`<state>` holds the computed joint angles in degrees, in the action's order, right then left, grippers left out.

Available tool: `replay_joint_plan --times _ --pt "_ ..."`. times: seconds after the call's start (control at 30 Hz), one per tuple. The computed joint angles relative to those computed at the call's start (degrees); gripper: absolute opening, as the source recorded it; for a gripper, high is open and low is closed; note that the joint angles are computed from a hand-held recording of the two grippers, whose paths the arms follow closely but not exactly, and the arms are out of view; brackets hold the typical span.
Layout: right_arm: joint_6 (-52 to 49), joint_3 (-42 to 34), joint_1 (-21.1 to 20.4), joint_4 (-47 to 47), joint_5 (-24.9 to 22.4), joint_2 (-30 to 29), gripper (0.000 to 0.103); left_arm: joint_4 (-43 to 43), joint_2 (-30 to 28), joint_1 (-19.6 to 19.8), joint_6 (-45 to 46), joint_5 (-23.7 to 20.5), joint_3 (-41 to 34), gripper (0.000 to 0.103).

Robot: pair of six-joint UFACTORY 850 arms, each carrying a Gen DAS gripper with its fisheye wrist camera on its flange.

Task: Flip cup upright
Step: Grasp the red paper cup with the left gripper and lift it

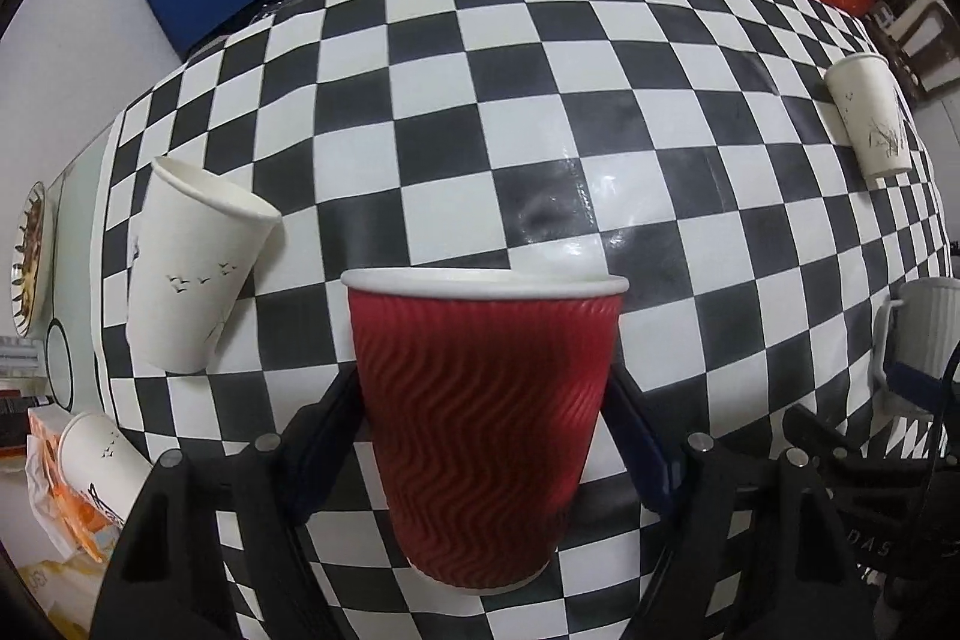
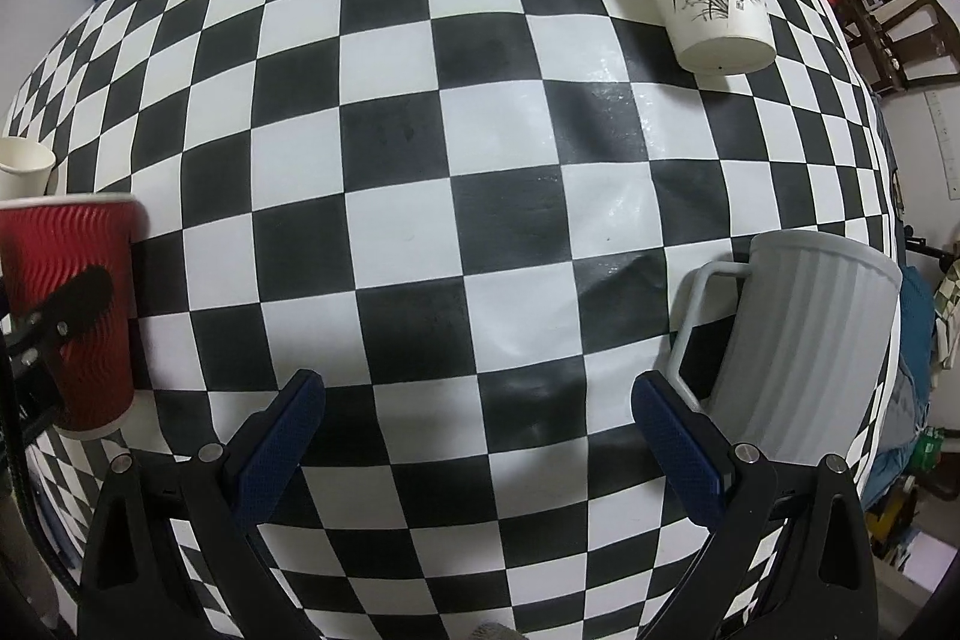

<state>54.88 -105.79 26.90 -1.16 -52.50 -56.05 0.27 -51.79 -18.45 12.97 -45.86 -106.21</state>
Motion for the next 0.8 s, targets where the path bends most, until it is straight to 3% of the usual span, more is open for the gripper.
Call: replay_joint_plan --times 0.3,0.8 --pt "1.49 -1.39 3.15 -0.49 -0.9 1.09 0.103 -3.17 6.93 0.84 -1.62 0.8 7.13 0.076" --pt "4.25 18.64 11.25 -1.37 3.8 17.34 0.103 -13.54 24.67 0.78 -8.07 3.11 30.54 0.076"
